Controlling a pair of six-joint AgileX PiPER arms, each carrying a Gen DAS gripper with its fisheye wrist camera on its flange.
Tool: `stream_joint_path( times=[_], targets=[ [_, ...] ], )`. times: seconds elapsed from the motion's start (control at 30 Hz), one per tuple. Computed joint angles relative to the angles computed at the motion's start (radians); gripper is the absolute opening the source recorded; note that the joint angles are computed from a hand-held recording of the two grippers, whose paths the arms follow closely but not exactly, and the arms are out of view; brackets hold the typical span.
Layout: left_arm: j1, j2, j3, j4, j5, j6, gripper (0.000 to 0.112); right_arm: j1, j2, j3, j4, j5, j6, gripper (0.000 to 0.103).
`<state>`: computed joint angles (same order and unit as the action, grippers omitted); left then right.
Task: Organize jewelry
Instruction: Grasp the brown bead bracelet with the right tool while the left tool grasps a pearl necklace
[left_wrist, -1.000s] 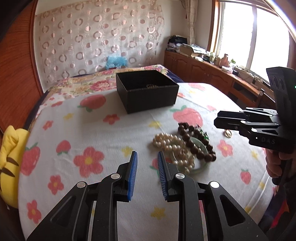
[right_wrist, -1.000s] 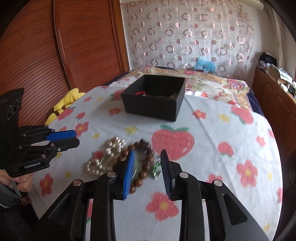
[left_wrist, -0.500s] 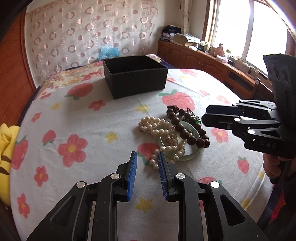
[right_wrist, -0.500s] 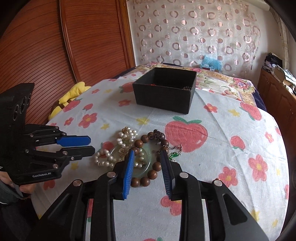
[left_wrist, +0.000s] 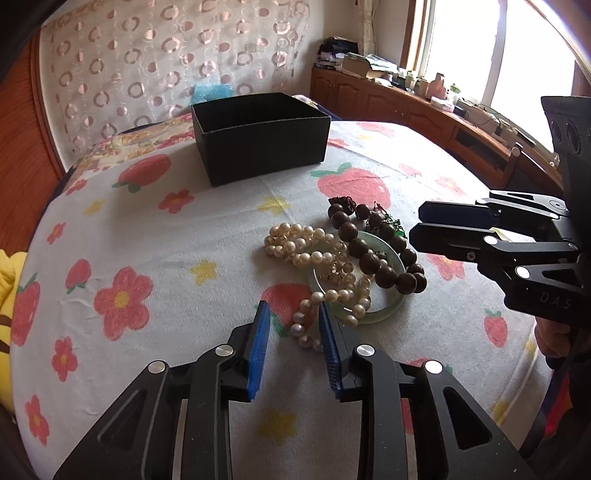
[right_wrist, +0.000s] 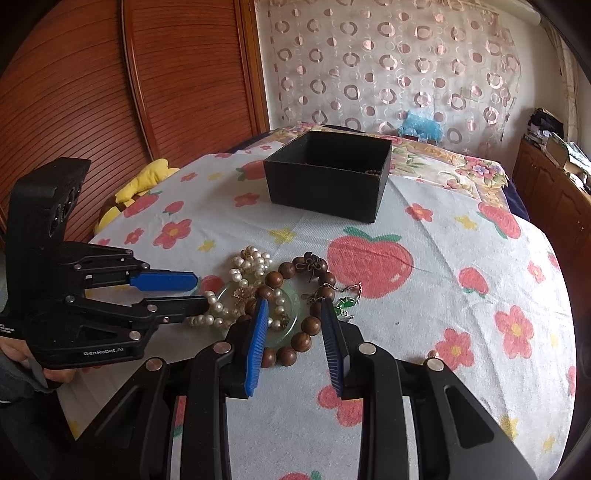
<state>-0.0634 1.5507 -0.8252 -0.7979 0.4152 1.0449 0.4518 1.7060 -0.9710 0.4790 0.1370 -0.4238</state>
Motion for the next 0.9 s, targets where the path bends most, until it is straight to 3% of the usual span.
stream_joint_path(
  times=[0.2,0.3,0.43,0.63,0.9],
  targets=[
    [-0.005,-0.001,0.008,-0.021,-0.018,0.025,0.024,0.022,-0.002,0.006,-0.124,-0.008,0.12,0.032],
    [0.003,-0.002,0.012,-0.029,-0.022,0.03,0.008,0.023,0.003,0.0,-0.114,0.006,0.105,0.032],
    [0.029,-0.044,0.044,-0.09,-0.031,0.086,0.007,0.024,0.005,0.002,-0.052,0.005,0.048,0.032],
    [0.141,-0.161,0.078,-0.215,0.05,0.187,0.007,0.046,0.032,-0.026,-0.044,0.026,0.037,0.032],
    [0.249,-0.259,0.064,-0.259,0.14,0.204,0.007,0.075,0.084,-0.097,-0.227,0.067,0.2,0.032]
  ],
)
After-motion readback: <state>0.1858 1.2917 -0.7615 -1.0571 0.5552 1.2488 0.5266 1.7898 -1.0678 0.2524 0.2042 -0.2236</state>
